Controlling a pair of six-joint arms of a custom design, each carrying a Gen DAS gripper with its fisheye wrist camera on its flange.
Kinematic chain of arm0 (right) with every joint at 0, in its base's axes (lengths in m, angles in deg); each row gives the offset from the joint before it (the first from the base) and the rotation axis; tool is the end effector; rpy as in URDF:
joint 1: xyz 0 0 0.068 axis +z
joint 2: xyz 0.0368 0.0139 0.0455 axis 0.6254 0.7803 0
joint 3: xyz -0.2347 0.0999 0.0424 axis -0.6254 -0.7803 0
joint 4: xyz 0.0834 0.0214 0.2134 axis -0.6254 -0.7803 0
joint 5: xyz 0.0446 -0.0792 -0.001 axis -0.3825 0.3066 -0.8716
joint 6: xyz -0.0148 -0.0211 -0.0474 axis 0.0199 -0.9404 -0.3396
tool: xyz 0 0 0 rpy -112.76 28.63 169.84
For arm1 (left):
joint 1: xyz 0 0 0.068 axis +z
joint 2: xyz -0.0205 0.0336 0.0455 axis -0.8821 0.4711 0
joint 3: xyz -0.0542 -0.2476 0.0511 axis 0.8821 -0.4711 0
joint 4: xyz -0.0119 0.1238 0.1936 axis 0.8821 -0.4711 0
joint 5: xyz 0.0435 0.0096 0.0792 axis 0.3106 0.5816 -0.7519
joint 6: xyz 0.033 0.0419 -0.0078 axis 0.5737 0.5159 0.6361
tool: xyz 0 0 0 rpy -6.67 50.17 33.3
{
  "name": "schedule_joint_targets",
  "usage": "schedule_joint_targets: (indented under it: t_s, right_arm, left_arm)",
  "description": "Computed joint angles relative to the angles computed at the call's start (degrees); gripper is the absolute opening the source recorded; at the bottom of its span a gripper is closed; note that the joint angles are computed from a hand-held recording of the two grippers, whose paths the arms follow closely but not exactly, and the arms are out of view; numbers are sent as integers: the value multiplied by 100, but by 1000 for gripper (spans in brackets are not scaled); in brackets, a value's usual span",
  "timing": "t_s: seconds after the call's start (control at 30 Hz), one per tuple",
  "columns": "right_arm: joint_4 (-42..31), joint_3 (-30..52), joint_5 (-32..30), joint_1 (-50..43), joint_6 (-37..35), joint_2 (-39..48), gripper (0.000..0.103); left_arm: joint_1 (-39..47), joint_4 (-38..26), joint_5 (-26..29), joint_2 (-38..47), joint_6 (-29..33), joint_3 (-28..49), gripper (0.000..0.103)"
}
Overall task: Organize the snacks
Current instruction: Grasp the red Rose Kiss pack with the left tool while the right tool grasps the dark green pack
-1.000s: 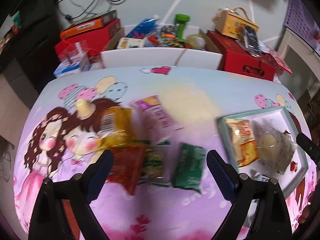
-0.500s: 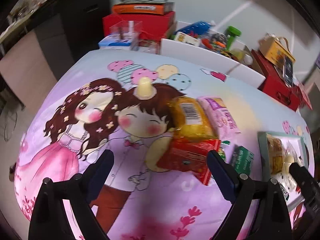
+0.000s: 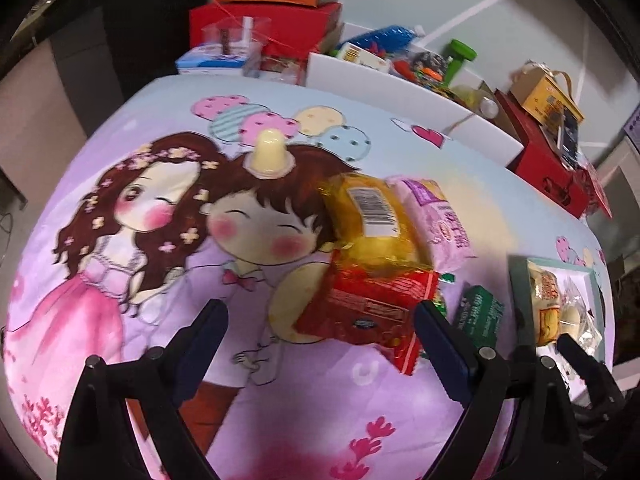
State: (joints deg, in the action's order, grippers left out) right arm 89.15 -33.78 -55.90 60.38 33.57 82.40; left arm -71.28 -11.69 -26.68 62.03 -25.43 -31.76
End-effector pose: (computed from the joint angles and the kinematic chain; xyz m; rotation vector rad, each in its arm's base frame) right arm 0.2382 0.1011 0.1311 -0.6288 2.4908 0.3369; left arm 0.1830 -0.0231 0.1387 -0.8459 2.5142 -0.0352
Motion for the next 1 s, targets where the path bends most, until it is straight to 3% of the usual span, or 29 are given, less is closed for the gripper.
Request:
schedule_joint_targets:
  t_s: [0.33,0.77,1.0]
  right_arm:
    - [482,28,247,343,-43,716,102]
    - [942,171,465,544,77,1446,89]
    - [875,237,213,388,37,1505,66]
  left_arm:
    - [-50,750,403,1020,245,223,94]
    - [6,1249,616,2068,347,456,94]
    - [-2,1337,604,2171,377,502,91]
